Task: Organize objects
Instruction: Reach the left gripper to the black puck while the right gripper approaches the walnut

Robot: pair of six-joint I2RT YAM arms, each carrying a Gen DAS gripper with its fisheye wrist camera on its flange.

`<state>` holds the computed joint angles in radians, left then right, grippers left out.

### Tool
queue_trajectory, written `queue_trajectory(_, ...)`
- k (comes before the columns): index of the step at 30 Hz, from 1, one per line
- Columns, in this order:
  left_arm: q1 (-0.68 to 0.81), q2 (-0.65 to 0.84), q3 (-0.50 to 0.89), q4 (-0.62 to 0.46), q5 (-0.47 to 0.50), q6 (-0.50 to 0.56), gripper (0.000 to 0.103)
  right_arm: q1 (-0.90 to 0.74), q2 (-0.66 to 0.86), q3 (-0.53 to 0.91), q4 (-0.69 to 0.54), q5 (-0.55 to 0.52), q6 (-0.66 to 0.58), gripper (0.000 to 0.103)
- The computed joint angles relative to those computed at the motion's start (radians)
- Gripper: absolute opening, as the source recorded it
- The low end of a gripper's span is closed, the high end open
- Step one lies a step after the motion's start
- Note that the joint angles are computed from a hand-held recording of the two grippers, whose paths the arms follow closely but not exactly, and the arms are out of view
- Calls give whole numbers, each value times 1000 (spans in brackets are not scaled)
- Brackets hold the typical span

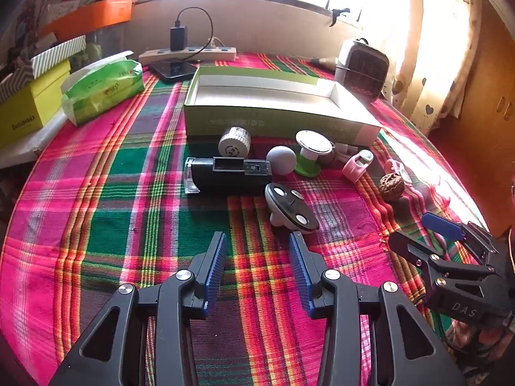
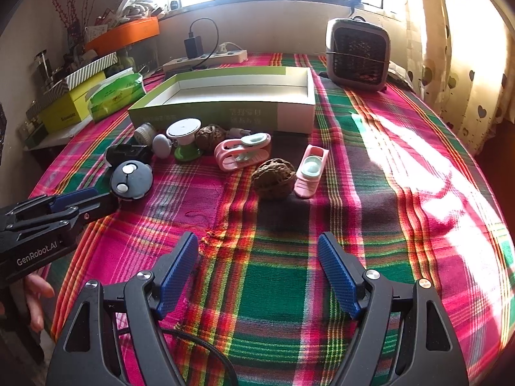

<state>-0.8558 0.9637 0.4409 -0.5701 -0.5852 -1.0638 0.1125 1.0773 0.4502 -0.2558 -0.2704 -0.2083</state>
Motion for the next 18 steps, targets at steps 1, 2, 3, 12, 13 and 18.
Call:
queue_trajectory(1, 1, -8, -4, 13, 8, 12, 39, -7, 9, 5, 1, -8, -1, 77)
queue_trajectory(2, -2, -15, -6, 26, 12, 23, 39, -13, 17, 12, 3, -15, -5, 77)
queue_trajectory(3, -4, -17, -6, 36, 16, 32, 39, -16, 18, 13, 8, -21, -8, 77)
queue_trajectory(12, 95, 16, 17, 75, 77, 80, 40, 1, 70, 53, 36, -23, -6, 77)
queue_trajectory(13, 112, 16, 15, 81, 90, 90, 40, 2, 76, 60, 38, -21, -6, 76)
queue_trajectory(18, 152, 40, 18, 95, 117, 116, 40, 2, 121, 87, 62, -29, -5, 69)
